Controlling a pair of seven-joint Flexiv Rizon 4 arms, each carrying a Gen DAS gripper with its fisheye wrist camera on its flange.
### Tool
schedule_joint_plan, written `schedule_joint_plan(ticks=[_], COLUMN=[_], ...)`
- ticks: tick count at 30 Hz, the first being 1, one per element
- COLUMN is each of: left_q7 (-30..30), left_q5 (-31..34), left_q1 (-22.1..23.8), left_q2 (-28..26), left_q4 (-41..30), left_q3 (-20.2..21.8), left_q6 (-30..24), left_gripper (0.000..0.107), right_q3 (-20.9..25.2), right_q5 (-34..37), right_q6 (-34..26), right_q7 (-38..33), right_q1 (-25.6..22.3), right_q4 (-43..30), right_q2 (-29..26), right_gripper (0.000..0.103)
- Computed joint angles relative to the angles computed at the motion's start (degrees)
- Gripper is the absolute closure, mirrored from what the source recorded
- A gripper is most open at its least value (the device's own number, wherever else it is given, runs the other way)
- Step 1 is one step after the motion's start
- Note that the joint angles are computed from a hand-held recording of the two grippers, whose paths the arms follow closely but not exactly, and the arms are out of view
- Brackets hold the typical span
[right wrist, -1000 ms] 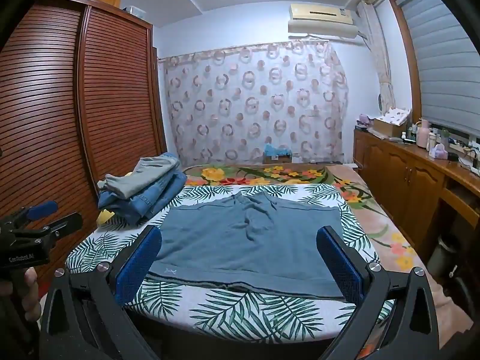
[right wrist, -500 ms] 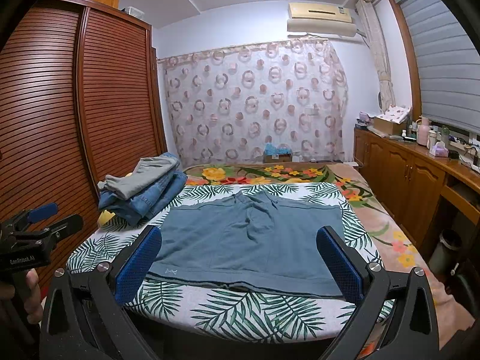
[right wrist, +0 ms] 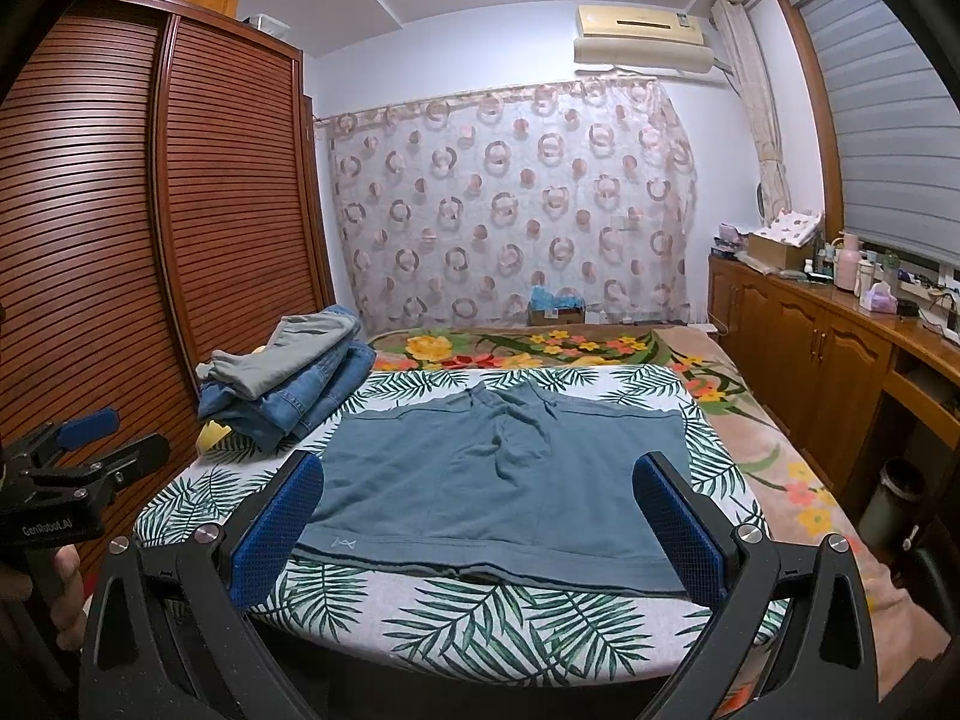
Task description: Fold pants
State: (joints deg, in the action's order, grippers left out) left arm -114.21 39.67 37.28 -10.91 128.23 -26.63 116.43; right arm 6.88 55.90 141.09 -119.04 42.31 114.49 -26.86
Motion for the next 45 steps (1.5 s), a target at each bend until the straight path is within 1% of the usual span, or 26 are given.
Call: schedule_joint_plan(ticks=[2, 3, 4, 8, 11, 14, 15, 19, 20, 21, 24, 32, 34, 35, 36, 41, 42, 43, 44, 45], left_q7=[-0.41, -1.34, -1.55, -1.20, -0.37, -0.87, -0.29, -0.82, 0.04, -0.72, -0.07, -0.73, -1.21, -0.86, -1.29, -1.72, -1.13, -2.32, -1.91, -2.42], left_q5=[0.22, 0.95, 1.05, 0.67, 0.00, 0.37, -0.05, 0.32, -0.58, -0.07, -0.49, 0.11, 0.38, 0.23, 0.46, 0.46, 0.10, 0.88, 0.64, 0.88], left_q1=[0.76, 2.41, 3.07, 3.87, 3.05, 4.00, 3.13, 3.94, 2.78, 3.22, 2.11, 2.04, 2.69, 2.33, 2.93, 3.18, 2.85, 4.11, 4.03, 4.94], left_q2=[0.25, 1.05, 1.29, 1.34, 1.01, 1.37, 0.95, 1.26, 1.09, 1.60, 0.97, 1.04, 1.41, 1.04, 1.44, 2.25, 1.71, 2.27, 2.04, 2.52], left_q4=[-0.02, 0.13, 0.20, 0.42, 0.55, 0.58, 0.58, 0.58, 0.92, 0.86, 0.78, 0.54, 0.57, 0.53, 0.57, 0.98, 0.98, 0.92, 0.99, 1.14], left_q3=[-0.90, -2.61, -3.36, -4.28, -3.42, -4.45, -3.49, -4.39, -3.36, -3.88, -2.58, -2.41, -3.18, -2.71, -3.44, -3.92, -3.49, -4.93, -4.83, -5.98], left_q6=[-0.41, -0.90, -1.09, -1.06, -0.76, -0.96, -0.65, -1.05, -0.60, -1.03, -0.46, -0.61, -0.91, -0.65, -1.00, -1.28, -0.86, -1.52, -1.26, -1.63], left_gripper=[0.004, 0.004, 0.004, 0.004, 0.004, 0.004, 0.004, 0.004, 0.004, 0.004, 0.004, 0.004, 0.004, 0.004, 0.004, 0.004, 0.004, 0.004, 0.004, 0.004], right_q3=[-0.05, -0.04, 0.01, 0.05, 0.10, 0.09, 0.08, 0.06, 0.06, 0.06, 0.04, 0.05, 0.06, 0.07, 0.07, 0.11, 0.10, 0.16, 0.20, 0.15], right_q5=[0.17, 0.23, 0.09, 0.11, -0.11, -0.10, -0.10, -0.22, -0.23, -0.29, -0.45, -0.56, -0.52, -0.52, -0.57, -0.55, -0.62, -0.68, -0.84, -0.88], right_q6=[-0.02, -0.05, 0.01, 0.04, 0.07, 0.12, 0.12, 0.20, 0.18, 0.17, 0.26, 0.72, 0.77, 0.77, 0.74, 0.82, 0.78, 0.80, 0.81, 0.65], right_q7=[-0.25, -0.29, -0.22, -0.26, -0.07, -0.02, -0.02, 0.07, 0.06, 0.09, 0.27, 0.37, 0.35, 0.34, 0.33, 0.37, 0.39, 0.44, 0.59, 0.59], right_q1=[0.10, 0.09, 0.04, -0.01, -0.10, -0.05, -0.04, -0.04, -0.03, -0.05, -0.10, 0.02, 0.06, 0.06, 0.04, 0.05, 0.02, 0.05, 0.00, -0.02], right_q4=[-0.15, -0.20, -0.15, -0.19, -0.14, -0.12, -0.11, -0.06, -0.06, -0.04, -0.04, 0.00, -0.04, -0.04, -0.05, -0.05, -0.08, -0.02, 0.06, 0.01], right_q2=[-0.05, -0.06, -0.08, -0.12, -0.15, -0.17, -0.17, -0.20, -0.18, -0.19, -0.29, -0.48, -0.52, -0.52, -0.52, -0.56, -0.58, -0.55, -0.56, -0.56], right_gripper=[0.000, 0.000, 0.000, 0.000, 0.000, 0.000, 0.000, 0.000, 0.000, 0.000, 0.000, 0.000, 0.000, 0.000, 0.000, 0.000, 0.000, 0.000, 0.000, 0.000])
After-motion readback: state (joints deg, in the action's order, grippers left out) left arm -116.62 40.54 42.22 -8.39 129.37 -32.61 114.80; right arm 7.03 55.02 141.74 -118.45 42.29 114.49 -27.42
